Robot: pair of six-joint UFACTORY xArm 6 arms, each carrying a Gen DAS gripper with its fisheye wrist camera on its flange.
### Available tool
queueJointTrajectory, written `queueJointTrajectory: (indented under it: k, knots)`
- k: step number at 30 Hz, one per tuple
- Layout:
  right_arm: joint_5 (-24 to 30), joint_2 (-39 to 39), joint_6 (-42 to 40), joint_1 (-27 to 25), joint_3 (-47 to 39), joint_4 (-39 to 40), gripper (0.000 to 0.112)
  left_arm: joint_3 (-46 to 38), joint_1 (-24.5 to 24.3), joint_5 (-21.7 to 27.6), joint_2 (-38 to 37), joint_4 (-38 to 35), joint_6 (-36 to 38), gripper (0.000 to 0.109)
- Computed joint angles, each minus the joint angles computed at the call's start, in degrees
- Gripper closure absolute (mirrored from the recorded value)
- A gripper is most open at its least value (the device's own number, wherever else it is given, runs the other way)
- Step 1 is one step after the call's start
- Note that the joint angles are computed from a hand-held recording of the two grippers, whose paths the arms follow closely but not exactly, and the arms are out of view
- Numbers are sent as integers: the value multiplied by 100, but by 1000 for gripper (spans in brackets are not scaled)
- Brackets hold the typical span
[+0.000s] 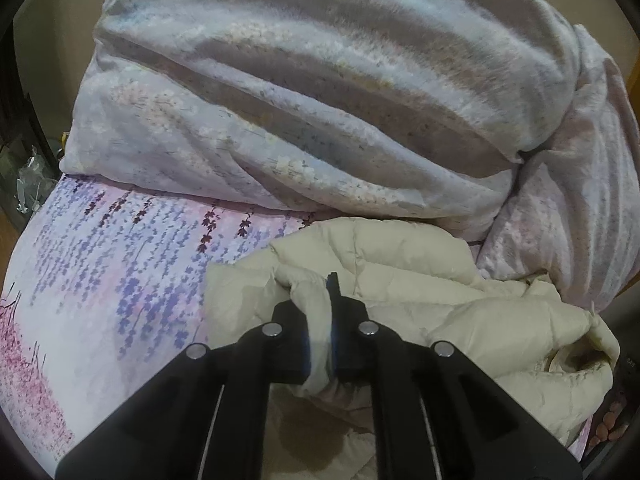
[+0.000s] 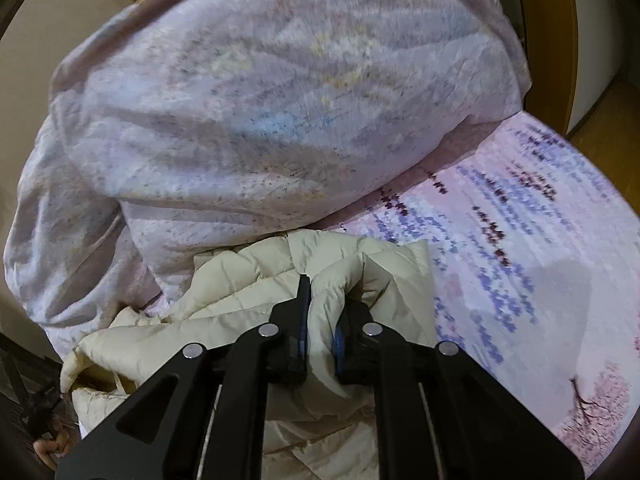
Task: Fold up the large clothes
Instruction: 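Lay the hem onto the collar and open both grippers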
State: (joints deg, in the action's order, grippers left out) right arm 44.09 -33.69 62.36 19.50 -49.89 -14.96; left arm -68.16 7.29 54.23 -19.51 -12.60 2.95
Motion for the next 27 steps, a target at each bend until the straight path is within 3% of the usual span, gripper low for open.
queueJointTrajectory:
  k: [2, 5, 6, 14, 27]
  knots:
    - [-119, 177, -78, -76, -54, 127, 90, -109, -50, -15, 163, 83, -112, 97]
    - [-324, 431, -130, -154, -148, 188, 60, -316, -134, -5, 426, 218, -273, 91]
    - [-366, 503, -107, -155, -193, 115, 56, -352, -162, -15, 478, 265, -308, 90]
    - [-289, 683, -150, -102, -481, -402, 52, -682, -363, -162, 733, 707, -529, 64]
    - [31, 20, -30, 498, -124, -877, 52, -288, -418, -266, -47, 738, -265, 56]
